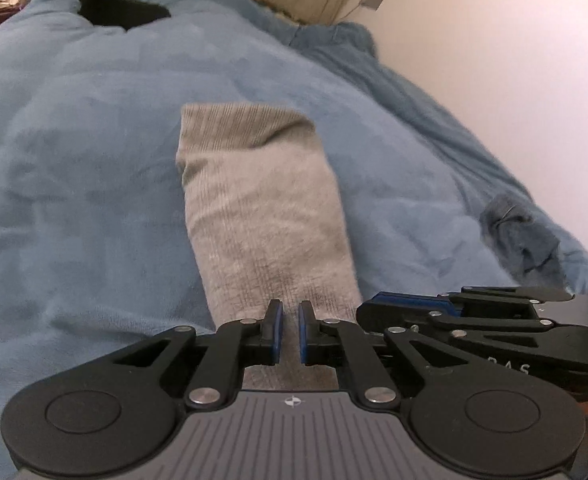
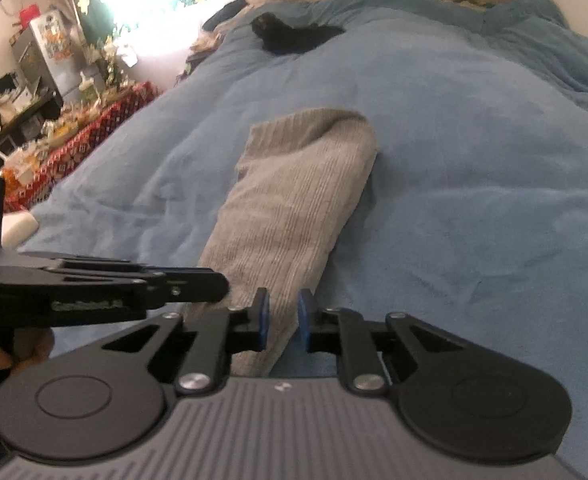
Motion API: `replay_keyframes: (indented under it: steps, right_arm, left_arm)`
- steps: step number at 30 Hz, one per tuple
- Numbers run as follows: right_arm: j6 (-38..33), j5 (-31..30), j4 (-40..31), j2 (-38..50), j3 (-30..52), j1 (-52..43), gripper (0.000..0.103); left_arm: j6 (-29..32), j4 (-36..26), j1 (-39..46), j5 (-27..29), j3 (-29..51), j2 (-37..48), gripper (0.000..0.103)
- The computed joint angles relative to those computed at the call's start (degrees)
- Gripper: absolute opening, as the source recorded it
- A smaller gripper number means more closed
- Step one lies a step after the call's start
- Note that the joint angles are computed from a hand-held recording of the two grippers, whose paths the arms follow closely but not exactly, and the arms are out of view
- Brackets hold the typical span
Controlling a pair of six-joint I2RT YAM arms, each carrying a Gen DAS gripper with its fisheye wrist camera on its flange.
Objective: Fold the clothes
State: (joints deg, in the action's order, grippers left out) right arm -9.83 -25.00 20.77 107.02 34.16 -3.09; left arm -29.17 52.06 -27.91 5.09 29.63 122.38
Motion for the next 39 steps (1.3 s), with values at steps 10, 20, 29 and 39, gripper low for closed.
replay_keyframes:
  steps: [10,20,29,39]
  right_arm:
    - [-4.41,-4.3,-14.31,1.11,10.41,-4.49,0.018]
    - [-7.54,-2.08,-26.77,10.61,35.7,-3.85,0.02]
    - [-7.16,-0.97,-30.95,18.4,50.52,-2.16,0.02]
    - [-5.96,-1.75,-30.77,18.71,50.26,-3.4,0.02]
  left_arm:
    - [5.86,-13.56,14.43,16.06,3.35,-7.64,0.007]
    - [13.0,-21.13,23.37,21.02,22.89,3.45,0.026]
    - [11.4,-23.64,24.26,24.98,35.11,12.43,0.032]
    - [21.31,-17.9,23.81,35.11,23.44,4.67,0.026]
